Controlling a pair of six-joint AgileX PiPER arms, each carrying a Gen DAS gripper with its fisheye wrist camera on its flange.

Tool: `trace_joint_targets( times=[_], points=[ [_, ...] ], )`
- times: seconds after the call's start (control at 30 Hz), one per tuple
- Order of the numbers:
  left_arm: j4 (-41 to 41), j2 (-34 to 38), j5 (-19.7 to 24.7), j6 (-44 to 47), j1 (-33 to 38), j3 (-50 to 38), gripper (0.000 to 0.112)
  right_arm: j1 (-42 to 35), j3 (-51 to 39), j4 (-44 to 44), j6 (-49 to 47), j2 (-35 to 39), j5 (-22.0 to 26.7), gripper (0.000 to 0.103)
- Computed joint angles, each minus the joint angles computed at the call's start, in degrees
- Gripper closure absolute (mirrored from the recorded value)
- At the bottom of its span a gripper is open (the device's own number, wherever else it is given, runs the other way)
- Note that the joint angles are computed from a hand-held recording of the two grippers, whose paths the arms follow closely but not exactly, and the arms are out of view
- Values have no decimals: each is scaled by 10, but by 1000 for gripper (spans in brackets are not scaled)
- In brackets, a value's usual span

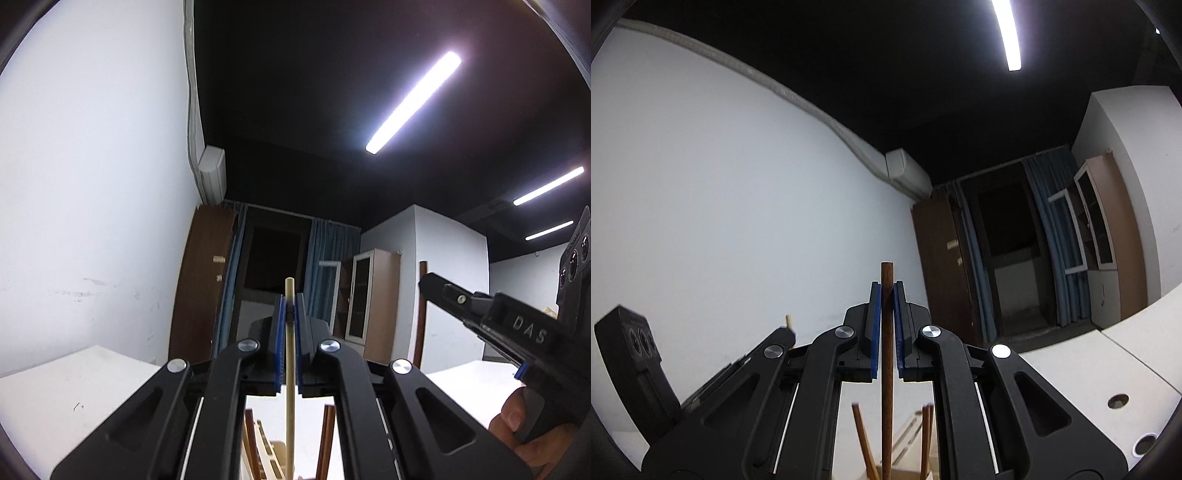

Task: Organize utensils
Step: 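Lower both held chopsticks down into the holder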

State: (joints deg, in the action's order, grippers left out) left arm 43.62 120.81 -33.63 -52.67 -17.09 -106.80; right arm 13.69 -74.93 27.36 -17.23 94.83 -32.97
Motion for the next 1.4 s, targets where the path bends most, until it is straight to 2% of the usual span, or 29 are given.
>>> trace_joint_targets(
  times=[0.07,0.2,0.3,0.4,0.53,0.67,0.83,0.97,1.2,1.27,1.4],
  points=[
    [-30,-4,-9,25,-2,15,108,-3,3,-22,21,3,-20,97],
    [-31,17,7,9,-7,-19,108,-12,1,-52,52,15,-57,97],
    [-36,30,20,22,-13,-35,108,-15,-18,-61,60,37,-59,97],
    [-11,48,41,-1,-16,-62,108,-20,-38,-69,58,59,-47,97],
    [23,63,67,-28,-22,-83,108,-28,-79,-62,50,97,4,97],
    [21,69,84,-14,-28,-84,108,-25,-91,-33,20,108,27,97],
    [73,79,101,-69,-28,-100,108,-19,-78,-15,-4,100,35,97],
    [48,66,98,-29,-31,-66,108,-15,-68,-6,-20,96,36,97],
    [75,74,111,-45,-33,-81,108,-10,-64,8,-46,95,44,97],
    [107,75,119,-77,-32,-94,108,-7,-57,15,-55,93,43,97],
    [116,78,123,-86,-30,-100,108,-7,-64,44,-86,90,64,97]
  ],
)
